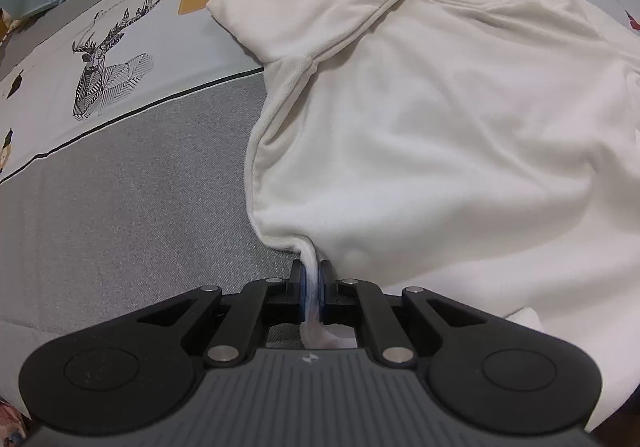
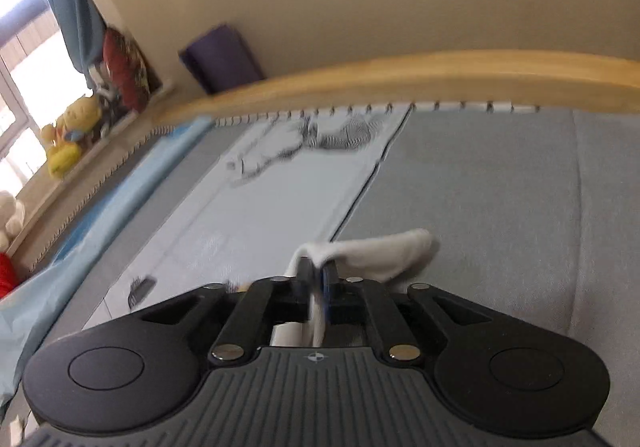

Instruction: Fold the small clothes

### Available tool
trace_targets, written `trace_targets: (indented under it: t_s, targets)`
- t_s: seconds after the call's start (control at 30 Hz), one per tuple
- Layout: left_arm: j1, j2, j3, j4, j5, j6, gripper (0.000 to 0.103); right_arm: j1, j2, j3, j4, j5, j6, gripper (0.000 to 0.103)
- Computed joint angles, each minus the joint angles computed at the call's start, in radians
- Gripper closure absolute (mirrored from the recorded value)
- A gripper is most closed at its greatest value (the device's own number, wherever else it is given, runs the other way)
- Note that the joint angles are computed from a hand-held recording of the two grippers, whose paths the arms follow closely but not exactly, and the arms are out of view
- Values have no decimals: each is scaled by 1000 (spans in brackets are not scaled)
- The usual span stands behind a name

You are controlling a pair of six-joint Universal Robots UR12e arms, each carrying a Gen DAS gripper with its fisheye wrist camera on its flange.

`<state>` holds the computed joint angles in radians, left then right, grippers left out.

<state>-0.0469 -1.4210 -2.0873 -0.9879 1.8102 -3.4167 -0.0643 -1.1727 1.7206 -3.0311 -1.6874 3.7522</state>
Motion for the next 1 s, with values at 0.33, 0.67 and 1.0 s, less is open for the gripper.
trace_targets:
  t_s: [0.33, 0.67, 1.0]
  targets:
    - [-8, -2, 5, -1, 0, 9, 97, -36, -46, 31, -59, 201, -24, 69]
    - [-16, -9, 12, -17, 11, 8, 97, 94, 65, -126, 294, -87, -536, 74]
    - [-17, -12, 14, -7, 14, 16, 97, 18, 21, 25, -353, 8, -54, 103]
